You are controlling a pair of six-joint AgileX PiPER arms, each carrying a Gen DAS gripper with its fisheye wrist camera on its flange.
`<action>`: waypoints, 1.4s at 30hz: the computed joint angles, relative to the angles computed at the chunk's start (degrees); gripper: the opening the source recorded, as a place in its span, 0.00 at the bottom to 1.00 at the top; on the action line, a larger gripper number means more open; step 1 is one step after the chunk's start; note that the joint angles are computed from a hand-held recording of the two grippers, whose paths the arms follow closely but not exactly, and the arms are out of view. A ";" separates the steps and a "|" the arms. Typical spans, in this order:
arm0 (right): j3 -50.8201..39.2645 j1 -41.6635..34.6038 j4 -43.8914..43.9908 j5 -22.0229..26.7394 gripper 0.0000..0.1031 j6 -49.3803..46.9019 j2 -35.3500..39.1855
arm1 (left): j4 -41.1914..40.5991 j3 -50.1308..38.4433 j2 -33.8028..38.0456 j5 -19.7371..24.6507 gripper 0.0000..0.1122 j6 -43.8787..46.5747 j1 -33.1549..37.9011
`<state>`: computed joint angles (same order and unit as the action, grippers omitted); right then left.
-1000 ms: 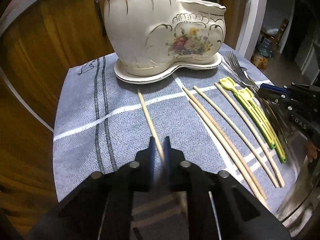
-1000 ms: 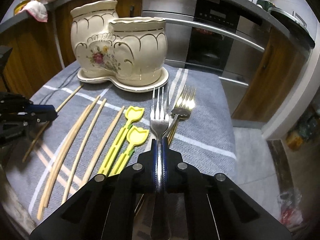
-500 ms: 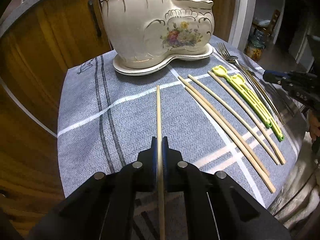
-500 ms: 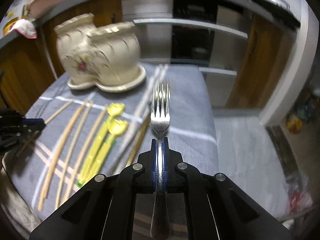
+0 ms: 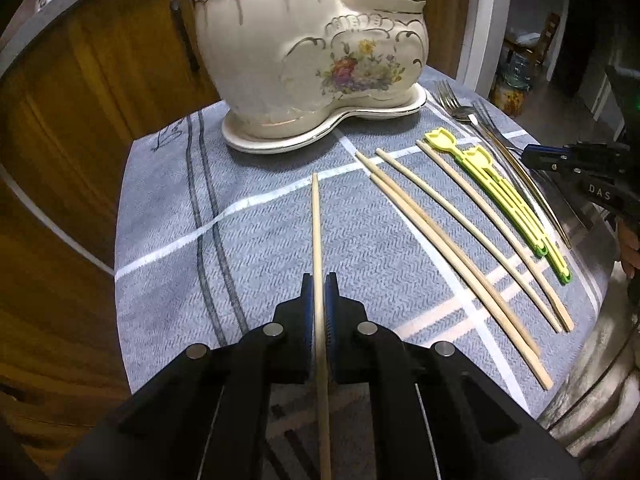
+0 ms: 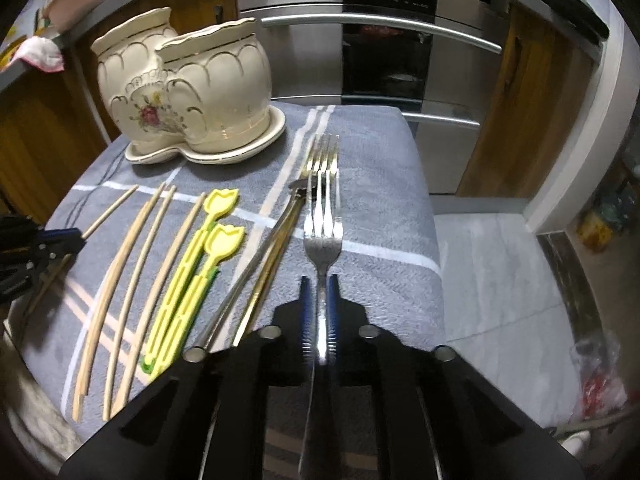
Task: Organize utensils
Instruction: 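Drop the chopstick into the tall cup while the right tool drops the fork in the small cup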
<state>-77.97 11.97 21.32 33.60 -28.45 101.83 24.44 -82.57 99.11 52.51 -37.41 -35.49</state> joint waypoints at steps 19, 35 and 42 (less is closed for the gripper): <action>12.41 1.86 47.54 -18.18 0.05 -47.99 -14.57 | 28.79 14.90 -16.16 -16.65 0.04 -25.74 -3.41; -25.57 4.61 35.51 -10.92 0.06 -20.23 4.60 | 15.11 -18.89 0.68 -33.65 0.04 -11.48 12.47; -29.32 4.78 36.07 -11.00 0.06 -18.22 10.15 | 24.73 -25.98 8.80 -33.20 0.04 -21.47 14.05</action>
<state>-107.29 16.75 57.39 22.60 -46.67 111.98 49.17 -108.55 107.91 19.31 -58.88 -21.44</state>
